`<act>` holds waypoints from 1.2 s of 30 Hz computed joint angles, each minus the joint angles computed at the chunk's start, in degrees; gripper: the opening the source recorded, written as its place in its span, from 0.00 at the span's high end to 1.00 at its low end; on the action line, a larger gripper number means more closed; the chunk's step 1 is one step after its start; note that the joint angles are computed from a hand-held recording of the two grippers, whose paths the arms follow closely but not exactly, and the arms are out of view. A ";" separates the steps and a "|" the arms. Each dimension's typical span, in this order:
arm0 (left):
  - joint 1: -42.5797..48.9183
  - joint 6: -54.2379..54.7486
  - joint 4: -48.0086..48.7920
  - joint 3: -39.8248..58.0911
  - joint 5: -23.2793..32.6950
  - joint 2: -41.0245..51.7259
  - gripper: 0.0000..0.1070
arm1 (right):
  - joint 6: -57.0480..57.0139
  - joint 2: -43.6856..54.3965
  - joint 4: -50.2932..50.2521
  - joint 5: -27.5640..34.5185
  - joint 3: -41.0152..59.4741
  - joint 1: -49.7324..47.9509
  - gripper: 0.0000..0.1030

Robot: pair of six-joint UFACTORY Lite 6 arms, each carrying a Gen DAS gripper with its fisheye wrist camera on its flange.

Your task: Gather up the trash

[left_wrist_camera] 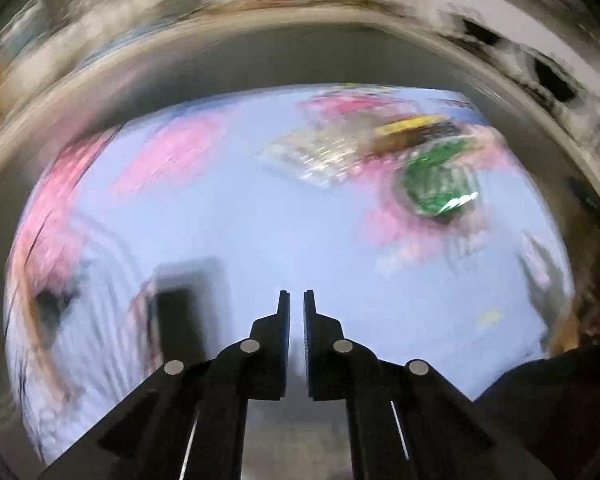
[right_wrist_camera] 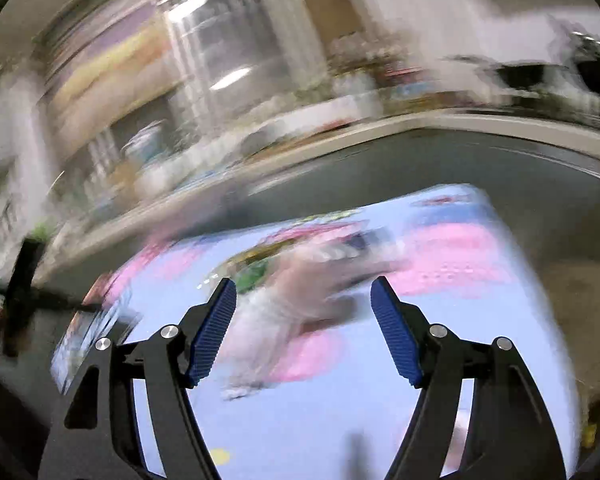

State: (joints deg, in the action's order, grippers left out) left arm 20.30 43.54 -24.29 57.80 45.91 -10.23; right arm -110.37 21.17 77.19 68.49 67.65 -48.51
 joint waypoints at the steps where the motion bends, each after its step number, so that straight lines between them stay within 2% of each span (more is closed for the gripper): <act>1: 6.00 2.83 -0.24 -3.61 0.35 -2.78 0.95 | 3.29 -0.55 -2.85 1.25 0.32 4.89 0.33; 2: 11.99 6.85 -2.29 -7.13 2.23 -5.06 0.95 | 6.91 0.13 -6.69 2.81 0.88 10.88 0.35; 3: 17.32 12.23 -5.85 -9.24 6.42 -5.64 0.95 | 8.14 0.76 -8.37 3.57 -0.28 16.88 0.36; 5: 22.64 18.15 -9.42 -15.46 10.32 -5.21 0.95 | 12.03 2.24 -14.74 1.33 0.43 27.62 0.36; 7: 23.54 24.05 -16.42 -26.24 7.92 -9.71 0.93 | 11.58 3.59 -18.12 -1.58 -1.15 35.82 0.37; 8: 23.68 29.49 -22.42 -32.23 3.93 -15.02 0.97 | 12.08 4.21 -20.36 -5.40 -2.34 41.11 0.39; 10: 18.54 37.81 -34.41 -39.15 -0.21 -18.43 0.98 | 13.34 4.31 -22.90 -11.68 -3.82 48.11 0.44; 12: 8.64 43.02 -46.40 -41.31 -8.15 -12.25 0.95 | 13.58 4.85 -25.85 -14.99 -3.66 50.57 0.45; 13: 4.77 48.67 -52.40 -40.44 -10.01 -6.25 0.98 | 15.47 4.96 -26.56 -15.71 -1.60 51.81 0.45; 14: 2.56 52.03 -56.99 -39.75 -9.48 -1.47 0.99 | 14.96 4.72 -26.99 -16.36 -1.46 51.66 0.44; 16: 3.40 57.48 -59.07 -38.59 -4.72 1.22 0.99 | 16.88 5.59 -27.70 -14.71 1.56 52.14 0.44; 19: 0.59 61.51 -64.29 -34.98 -3.04 8.24 1.00 | 15.99 3.13 -28.00 -10.25 0.73 53.17 0.43; 21: -0.58 61.89 -66.92 -34.44 -3.13 6.92 1.00 | 15.86 4.33 -30.53 -4.69 2.89 54.17 0.41; 24: -6.78 65.83 -75.95 -32.16 -5.87 10.49 1.00 | 18.13 6.24 -35.89 -0.53 5.43 57.05 0.41; 26: -5.87 66.20 -75.17 -30.92 -3.45 11.76 1.00 | 19.03 6.63 -38.38 -1.34 5.94 59.00 0.41; 28: 1.30 63.03 -67.13 -31.62 -0.95 8.13 1.00 | 20.20 7.19 -40.11 -2.96 6.60 61.23 0.41; 31: 5.61 62.07 -62.52 -30.30 1.00 8.26 1.00 | 22.04 7.62 -41.50 -6.82 6.60 64.50 0.43; 33: 5.62 61.82 -62.45 -29.96 0.77 7.99 1.00 | 22.41 7.22 -42.18 -11.64 4.73 65.82 0.60; 36: 2.50 61.09 -64.62 -29.47 -3.64 6.26 0.99 | 19.72 4.44 -39.45 -13.07 1.79 62.76 0.61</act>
State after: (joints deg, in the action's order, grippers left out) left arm 22.80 104.62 -88.91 28.33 42.27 -3.97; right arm -90.65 25.61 37.74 55.42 69.45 14.26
